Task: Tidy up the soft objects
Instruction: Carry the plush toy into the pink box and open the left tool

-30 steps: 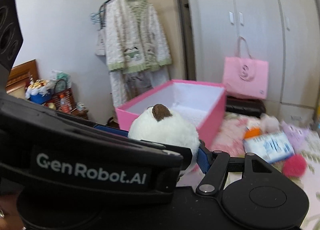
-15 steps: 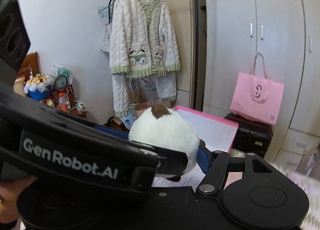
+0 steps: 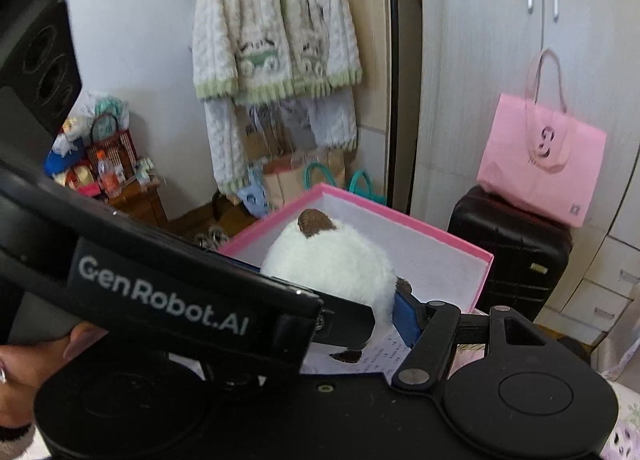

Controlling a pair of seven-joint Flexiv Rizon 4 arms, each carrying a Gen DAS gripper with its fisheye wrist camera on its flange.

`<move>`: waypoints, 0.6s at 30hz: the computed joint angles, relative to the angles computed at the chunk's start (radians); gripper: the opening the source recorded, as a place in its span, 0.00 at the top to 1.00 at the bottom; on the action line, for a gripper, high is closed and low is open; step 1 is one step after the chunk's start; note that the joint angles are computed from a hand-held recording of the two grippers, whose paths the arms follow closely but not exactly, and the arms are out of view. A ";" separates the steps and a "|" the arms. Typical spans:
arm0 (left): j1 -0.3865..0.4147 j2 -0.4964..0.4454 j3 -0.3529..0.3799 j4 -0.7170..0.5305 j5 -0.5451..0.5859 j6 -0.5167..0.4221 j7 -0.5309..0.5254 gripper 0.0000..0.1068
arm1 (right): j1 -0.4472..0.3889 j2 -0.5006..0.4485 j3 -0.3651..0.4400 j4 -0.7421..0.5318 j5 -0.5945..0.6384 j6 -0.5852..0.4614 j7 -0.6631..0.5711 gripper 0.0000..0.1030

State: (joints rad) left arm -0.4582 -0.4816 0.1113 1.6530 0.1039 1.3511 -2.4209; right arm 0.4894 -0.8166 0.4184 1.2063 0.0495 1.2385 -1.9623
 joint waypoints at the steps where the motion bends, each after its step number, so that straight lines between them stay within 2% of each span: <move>1: 0.030 -0.015 -0.029 -0.006 -0.025 0.003 0.024 0.35 | 0.005 -0.021 -0.004 -0.036 -0.014 -0.030 -0.005 0.31; 6: 0.113 -0.076 -0.108 -0.026 -0.140 0.012 0.111 0.35 | 0.028 -0.122 -0.017 -0.222 -0.048 -0.189 -0.114 0.31; 13: 0.136 -0.115 -0.134 -0.023 -0.238 0.016 0.177 0.36 | 0.069 -0.184 -0.073 -0.345 -0.029 -0.300 -0.229 0.31; 15: 0.129 -0.121 -0.126 -0.024 -0.249 0.017 0.178 0.36 | 0.083 -0.187 -0.096 -0.349 -0.028 -0.298 -0.238 0.31; 18: 0.074 -0.121 -0.051 -0.043 -0.219 -0.011 0.134 0.36 | 0.103 -0.170 -0.139 -0.295 -0.043 -0.219 -0.242 0.27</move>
State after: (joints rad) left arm -0.3846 -0.6030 0.0606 1.6100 -0.1147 1.3402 -2.2869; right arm 0.5920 -0.9869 0.2789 0.9115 0.0067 1.0191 -2.2039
